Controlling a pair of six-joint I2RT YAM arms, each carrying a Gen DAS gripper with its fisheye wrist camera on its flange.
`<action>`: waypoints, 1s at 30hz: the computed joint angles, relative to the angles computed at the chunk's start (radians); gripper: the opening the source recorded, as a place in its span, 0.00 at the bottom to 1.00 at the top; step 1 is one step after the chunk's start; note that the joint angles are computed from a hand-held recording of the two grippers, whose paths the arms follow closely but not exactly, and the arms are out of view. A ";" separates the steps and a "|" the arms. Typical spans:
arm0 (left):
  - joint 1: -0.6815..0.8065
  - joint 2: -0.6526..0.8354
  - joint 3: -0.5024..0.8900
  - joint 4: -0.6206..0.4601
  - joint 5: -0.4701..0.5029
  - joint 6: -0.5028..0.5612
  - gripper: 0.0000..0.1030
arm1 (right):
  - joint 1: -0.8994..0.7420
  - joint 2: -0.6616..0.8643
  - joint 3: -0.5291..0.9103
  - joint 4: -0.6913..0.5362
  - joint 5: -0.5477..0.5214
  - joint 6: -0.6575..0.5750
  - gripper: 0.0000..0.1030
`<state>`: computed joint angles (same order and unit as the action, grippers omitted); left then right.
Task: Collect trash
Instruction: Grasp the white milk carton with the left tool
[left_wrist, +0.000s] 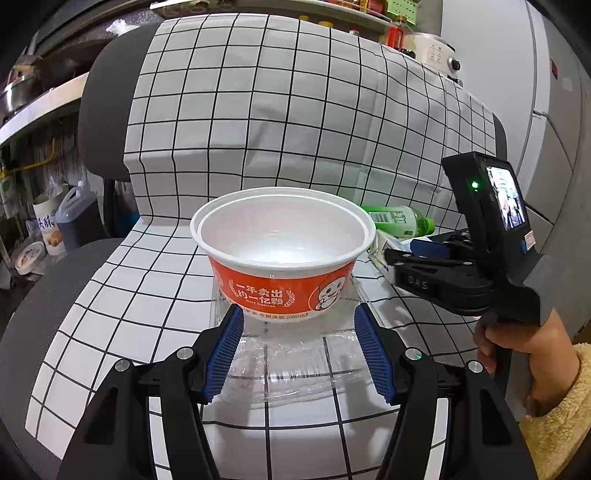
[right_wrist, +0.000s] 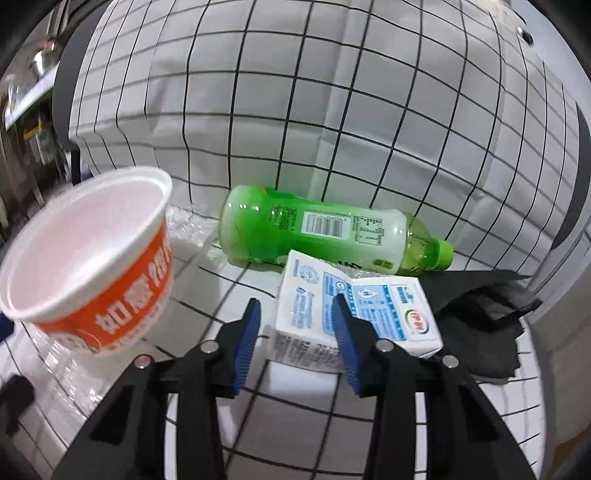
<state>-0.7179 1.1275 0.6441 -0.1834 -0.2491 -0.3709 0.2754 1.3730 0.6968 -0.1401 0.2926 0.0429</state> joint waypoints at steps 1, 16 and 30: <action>-0.002 -0.001 -0.001 -0.001 -0.001 0.000 0.62 | -0.002 -0.023 -0.011 -0.012 -0.004 -0.004 0.28; -0.187 0.012 0.063 -0.057 -0.047 -0.024 0.62 | -0.468 -0.695 -0.140 -0.582 -0.539 -0.184 0.19; -0.346 0.370 0.270 0.021 0.015 0.110 0.86 | -1.234 -0.796 -0.102 -0.817 -1.017 -0.598 0.49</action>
<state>-1.0635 1.4972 0.9138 -0.1621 -0.2344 -0.2613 -0.9590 0.5772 0.5951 -0.9567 -0.7246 -0.5554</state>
